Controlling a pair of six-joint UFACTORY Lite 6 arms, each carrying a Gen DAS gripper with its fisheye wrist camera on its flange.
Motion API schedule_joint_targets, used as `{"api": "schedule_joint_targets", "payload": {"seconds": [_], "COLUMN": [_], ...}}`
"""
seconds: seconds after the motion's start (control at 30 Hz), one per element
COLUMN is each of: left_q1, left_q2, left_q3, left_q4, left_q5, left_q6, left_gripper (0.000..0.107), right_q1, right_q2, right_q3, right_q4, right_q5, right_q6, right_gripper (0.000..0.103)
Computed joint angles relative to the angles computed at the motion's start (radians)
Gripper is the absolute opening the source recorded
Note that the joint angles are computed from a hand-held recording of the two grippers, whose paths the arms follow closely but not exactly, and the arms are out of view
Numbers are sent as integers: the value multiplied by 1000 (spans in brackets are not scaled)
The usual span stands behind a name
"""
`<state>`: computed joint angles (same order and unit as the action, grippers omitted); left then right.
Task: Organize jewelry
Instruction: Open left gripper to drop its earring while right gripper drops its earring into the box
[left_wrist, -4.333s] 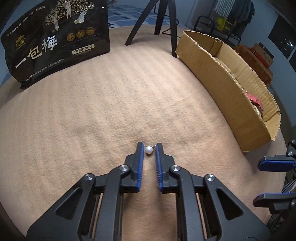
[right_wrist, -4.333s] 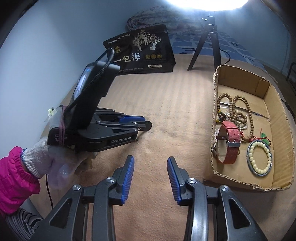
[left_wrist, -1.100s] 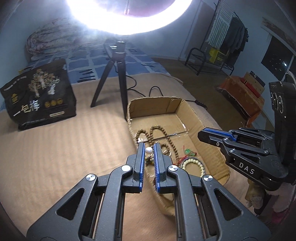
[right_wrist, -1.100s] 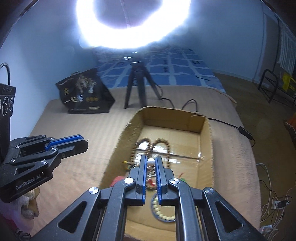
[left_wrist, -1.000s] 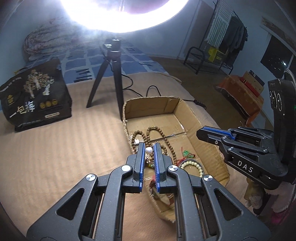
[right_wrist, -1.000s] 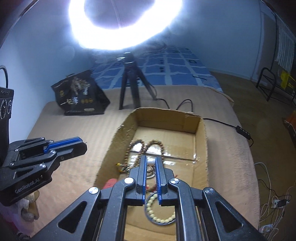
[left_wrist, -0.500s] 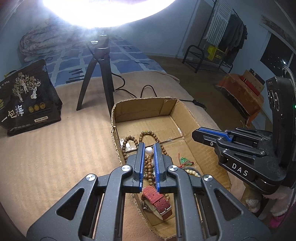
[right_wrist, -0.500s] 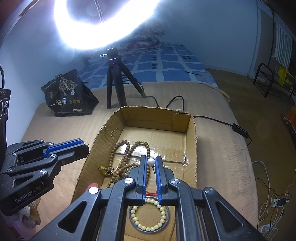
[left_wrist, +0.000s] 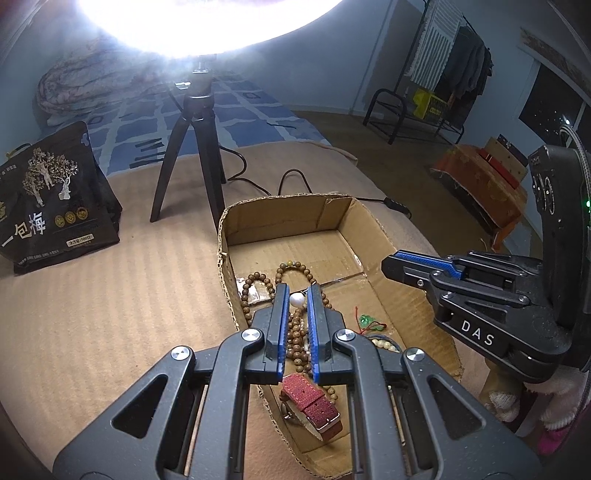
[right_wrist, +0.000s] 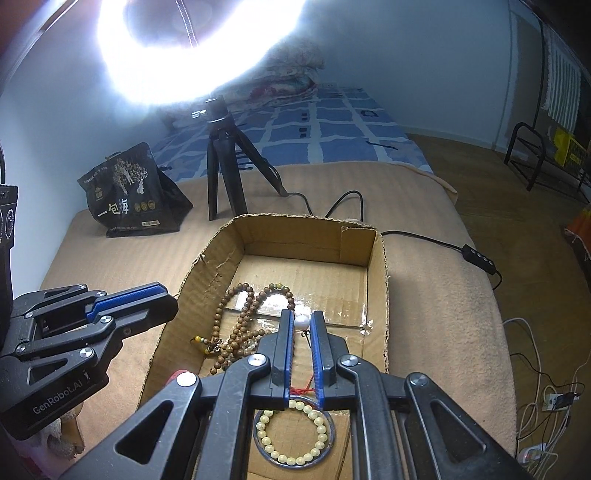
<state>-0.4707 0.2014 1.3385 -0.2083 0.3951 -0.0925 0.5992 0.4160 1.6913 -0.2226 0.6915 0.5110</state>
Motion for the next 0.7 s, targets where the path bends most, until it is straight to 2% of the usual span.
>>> {"api": "schedule_joint_targets", "payload": {"seconds": [0.07, 0.13, 0.3, 0.37, 0.4, 0.43, 0.53, 0.6, 0.7], "left_q1": [1, 3, 10, 13, 12, 11, 9, 8, 10], "left_q2": [3, 10, 9, 9, 5, -3, -17, -25, -40], "left_q3": [3, 11, 6, 4, -2, -12, -28, -36, -49], "left_q4": [3, 15, 23, 23, 30, 41, 55, 66, 76], "left_q5": [3, 10, 16, 18, 13, 3, -4, -4, 0], "left_q6": [-1, -11, -19, -18, -25, -34, -49, -59, -68], "left_gripper": [8, 8, 8, 16, 29, 38, 38, 38, 38], "right_q1": [2, 4, 12, 14, 15, 15, 19, 21, 31], "right_q2": [0, -2, -3, -2, -4, -4, -12, -15, -21], "right_q3": [2, 0, 5, 7, 6, 5, -2, -3, -4], "right_q4": [-6, -14, -44, -56, -58, -62, -86, -94, -114], "right_q5": [4, 0, 7, 13, 14, 16, 14, 18, 24], "right_q6": [7, 14, 35, 45, 47, 51, 71, 79, 101], "right_gripper": [9, 19, 29, 31, 32, 38, 53, 55, 71]}}
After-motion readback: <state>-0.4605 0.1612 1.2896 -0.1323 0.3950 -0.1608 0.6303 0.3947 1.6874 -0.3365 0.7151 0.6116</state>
